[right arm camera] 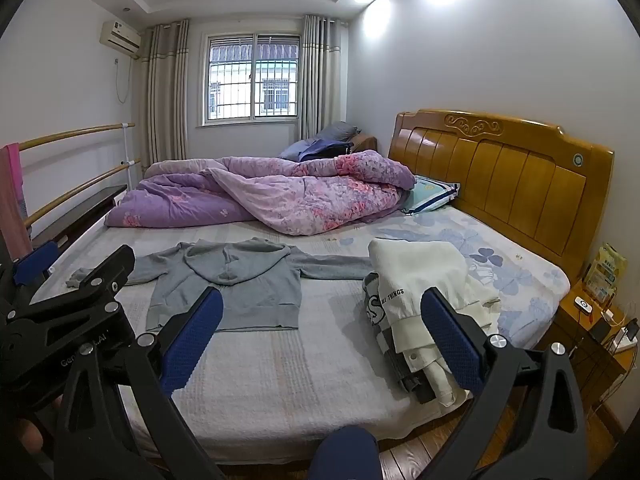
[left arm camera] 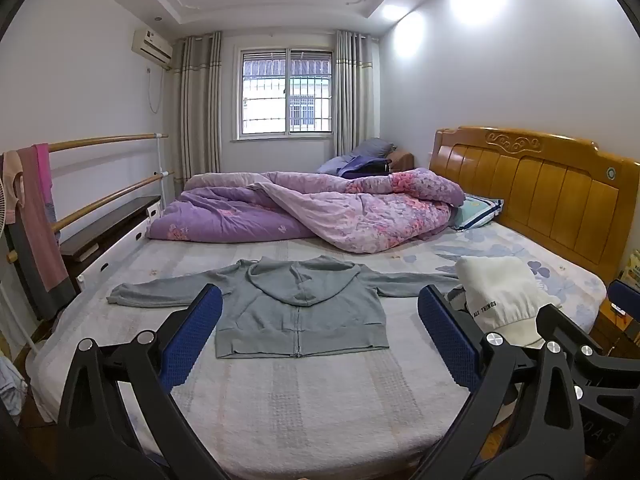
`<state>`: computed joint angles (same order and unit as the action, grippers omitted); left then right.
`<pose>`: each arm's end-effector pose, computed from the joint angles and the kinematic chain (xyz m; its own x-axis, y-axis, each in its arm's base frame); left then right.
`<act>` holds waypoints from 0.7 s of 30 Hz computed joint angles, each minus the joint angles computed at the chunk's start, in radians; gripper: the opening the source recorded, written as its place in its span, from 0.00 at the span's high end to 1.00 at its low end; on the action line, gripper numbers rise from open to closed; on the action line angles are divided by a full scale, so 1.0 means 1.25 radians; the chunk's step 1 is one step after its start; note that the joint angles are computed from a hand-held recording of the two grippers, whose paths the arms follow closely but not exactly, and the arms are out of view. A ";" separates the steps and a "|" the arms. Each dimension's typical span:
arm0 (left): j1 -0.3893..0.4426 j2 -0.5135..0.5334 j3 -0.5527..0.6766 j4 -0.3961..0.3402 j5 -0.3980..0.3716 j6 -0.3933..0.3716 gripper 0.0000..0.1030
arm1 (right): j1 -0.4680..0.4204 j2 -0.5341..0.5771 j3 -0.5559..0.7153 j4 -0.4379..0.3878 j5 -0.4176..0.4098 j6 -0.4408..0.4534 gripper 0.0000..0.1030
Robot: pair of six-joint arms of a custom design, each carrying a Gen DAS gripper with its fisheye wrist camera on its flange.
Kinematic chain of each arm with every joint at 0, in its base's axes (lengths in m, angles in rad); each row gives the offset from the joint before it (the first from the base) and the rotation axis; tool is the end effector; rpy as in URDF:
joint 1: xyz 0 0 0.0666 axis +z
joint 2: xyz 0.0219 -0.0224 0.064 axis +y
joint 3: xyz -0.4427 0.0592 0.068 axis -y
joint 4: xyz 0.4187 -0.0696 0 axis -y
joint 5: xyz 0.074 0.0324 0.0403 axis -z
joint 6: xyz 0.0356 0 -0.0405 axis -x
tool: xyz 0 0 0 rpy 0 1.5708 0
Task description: Fold large clothes
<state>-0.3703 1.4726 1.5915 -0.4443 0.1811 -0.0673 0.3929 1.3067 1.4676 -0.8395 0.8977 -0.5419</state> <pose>0.5244 -0.2109 0.5925 -0.2627 0.1729 -0.9492 0.5339 0.8455 0.0063 0.4358 0.1500 0.5822 -0.3299 0.2113 -0.9201 0.5763 0.8170 -0.0190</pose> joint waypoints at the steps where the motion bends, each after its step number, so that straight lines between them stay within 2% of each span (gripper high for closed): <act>1: 0.000 0.000 0.001 -0.003 -0.001 -0.002 0.05 | 0.000 0.001 0.002 -0.005 -0.001 -0.001 0.07; 21: 0.000 0.001 0.002 -0.005 -0.001 -0.003 0.05 | 0.000 0.002 0.003 -0.008 0.000 -0.002 0.07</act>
